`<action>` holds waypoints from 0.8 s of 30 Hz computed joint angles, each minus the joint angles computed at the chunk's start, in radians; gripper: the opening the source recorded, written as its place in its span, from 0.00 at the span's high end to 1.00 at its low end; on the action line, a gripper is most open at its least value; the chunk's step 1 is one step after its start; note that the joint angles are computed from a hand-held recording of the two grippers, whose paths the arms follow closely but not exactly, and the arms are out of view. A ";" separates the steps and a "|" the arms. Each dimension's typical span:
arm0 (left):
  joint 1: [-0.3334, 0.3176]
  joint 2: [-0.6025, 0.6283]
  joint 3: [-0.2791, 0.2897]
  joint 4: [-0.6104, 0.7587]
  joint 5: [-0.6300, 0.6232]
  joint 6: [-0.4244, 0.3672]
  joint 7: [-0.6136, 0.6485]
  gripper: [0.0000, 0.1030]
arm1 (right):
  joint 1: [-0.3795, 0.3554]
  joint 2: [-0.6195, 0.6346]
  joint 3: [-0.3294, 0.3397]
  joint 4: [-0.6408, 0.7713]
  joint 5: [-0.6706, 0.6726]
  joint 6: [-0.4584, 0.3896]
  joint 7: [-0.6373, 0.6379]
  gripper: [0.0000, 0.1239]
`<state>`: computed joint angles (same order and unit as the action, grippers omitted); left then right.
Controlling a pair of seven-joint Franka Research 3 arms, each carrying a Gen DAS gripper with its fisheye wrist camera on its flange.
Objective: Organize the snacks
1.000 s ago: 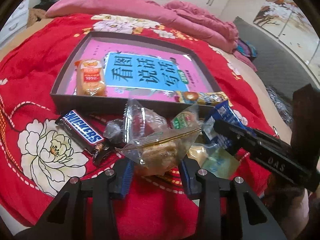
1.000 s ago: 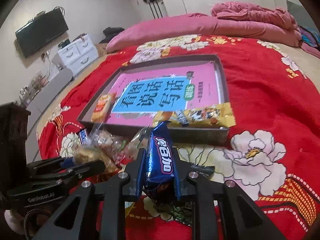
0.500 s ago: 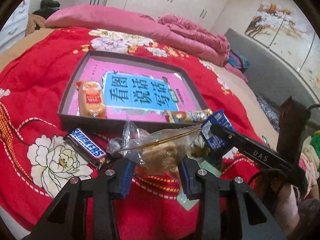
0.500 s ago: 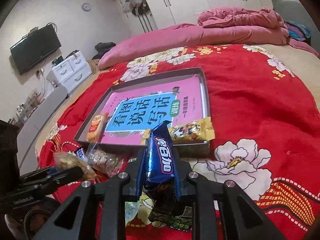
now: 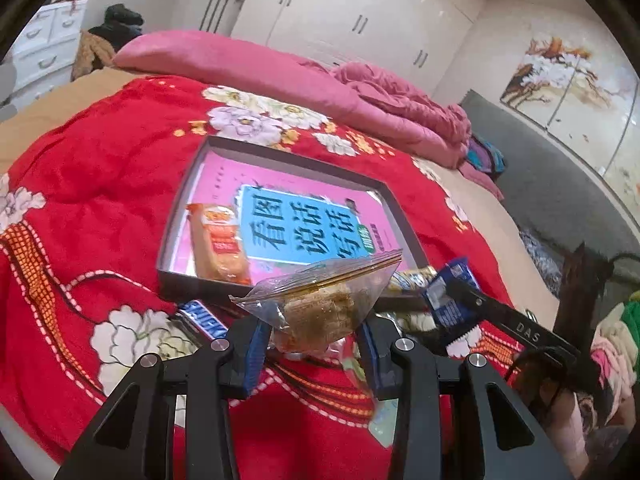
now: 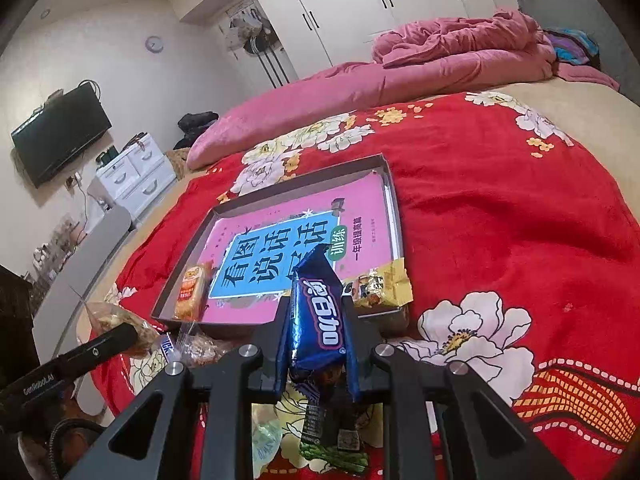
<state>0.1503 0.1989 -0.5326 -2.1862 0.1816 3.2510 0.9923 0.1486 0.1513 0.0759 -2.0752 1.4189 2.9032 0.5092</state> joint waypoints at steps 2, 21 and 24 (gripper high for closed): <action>-0.004 -0.003 0.015 -0.002 -0.005 0.006 -0.010 0.60 | 0.000 0.000 0.001 0.003 0.011 0.001 -0.004 0.82; -0.264 -0.015 0.397 0.005 0.043 0.052 -0.159 0.60 | 0.029 0.016 0.014 0.055 0.125 0.009 -0.096 0.82; -0.280 -0.008 0.419 0.011 0.045 0.055 -0.165 0.60 | 0.037 0.022 0.017 0.065 0.131 0.018 -0.104 0.82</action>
<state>-0.1293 0.1907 -0.1137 -2.1754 0.2269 3.3061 0.8271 0.1854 0.1736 0.0927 -2.0099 1.5503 2.9211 0.4049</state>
